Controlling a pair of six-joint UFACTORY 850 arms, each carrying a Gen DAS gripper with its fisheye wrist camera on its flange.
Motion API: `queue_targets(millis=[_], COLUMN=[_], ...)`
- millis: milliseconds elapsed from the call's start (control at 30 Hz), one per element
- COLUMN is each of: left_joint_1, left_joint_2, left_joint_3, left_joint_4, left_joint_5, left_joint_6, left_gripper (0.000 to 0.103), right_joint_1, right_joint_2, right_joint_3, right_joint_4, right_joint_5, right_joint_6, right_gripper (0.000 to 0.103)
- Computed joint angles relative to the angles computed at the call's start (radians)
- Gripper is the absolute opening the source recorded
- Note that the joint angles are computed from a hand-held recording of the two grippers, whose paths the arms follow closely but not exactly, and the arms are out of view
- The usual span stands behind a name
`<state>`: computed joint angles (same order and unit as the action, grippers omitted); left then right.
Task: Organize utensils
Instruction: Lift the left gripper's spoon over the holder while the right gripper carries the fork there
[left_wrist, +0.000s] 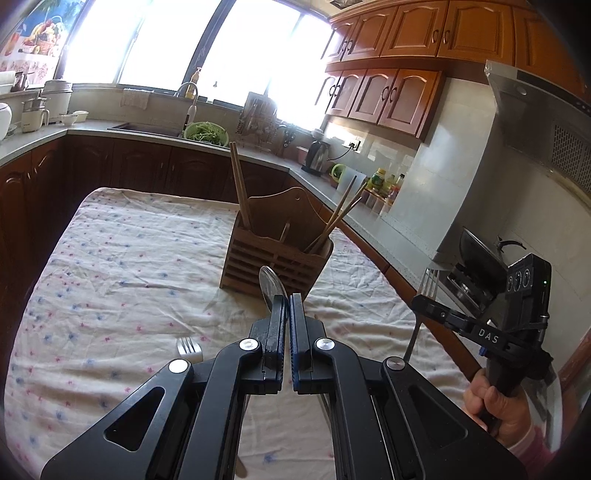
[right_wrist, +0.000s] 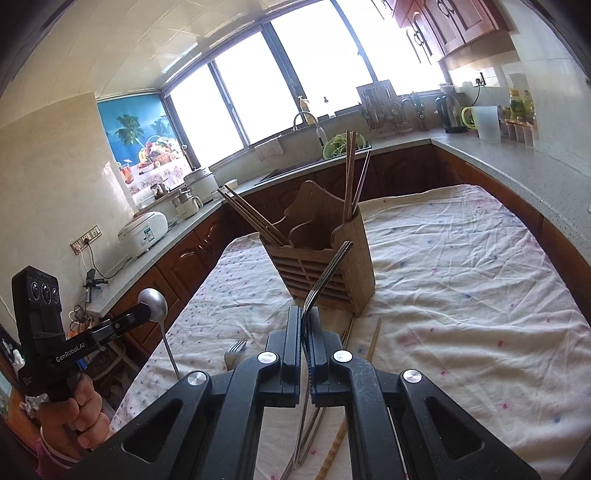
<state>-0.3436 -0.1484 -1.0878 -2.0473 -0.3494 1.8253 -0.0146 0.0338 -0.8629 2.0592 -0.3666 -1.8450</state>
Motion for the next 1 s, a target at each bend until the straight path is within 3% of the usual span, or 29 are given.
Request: queue_targets(millis=[500, 1000], left_joint_1=[0.011, 0.02], left_joint_2=[-0.025, -0.117], left_joint_3=[-0.042, -0.2], left_joint_4=[-0.074, -0.102], left_joint_5=[-0.064, -0.099], left_joint_6=[0.034, 0.056], left_gripper=[0.002, 0.002], right_joint_1=[0.001, -0.002], right_joint_2=[-0.008, -0.082], right_joint_3=[-0.02, -0.122], right_joint_4=[0.066, 0.145], right_joint_5=[0.007, 0.002], right_joint_6=[-0.063, -0.166], right_gripper=[0.003, 0.003])
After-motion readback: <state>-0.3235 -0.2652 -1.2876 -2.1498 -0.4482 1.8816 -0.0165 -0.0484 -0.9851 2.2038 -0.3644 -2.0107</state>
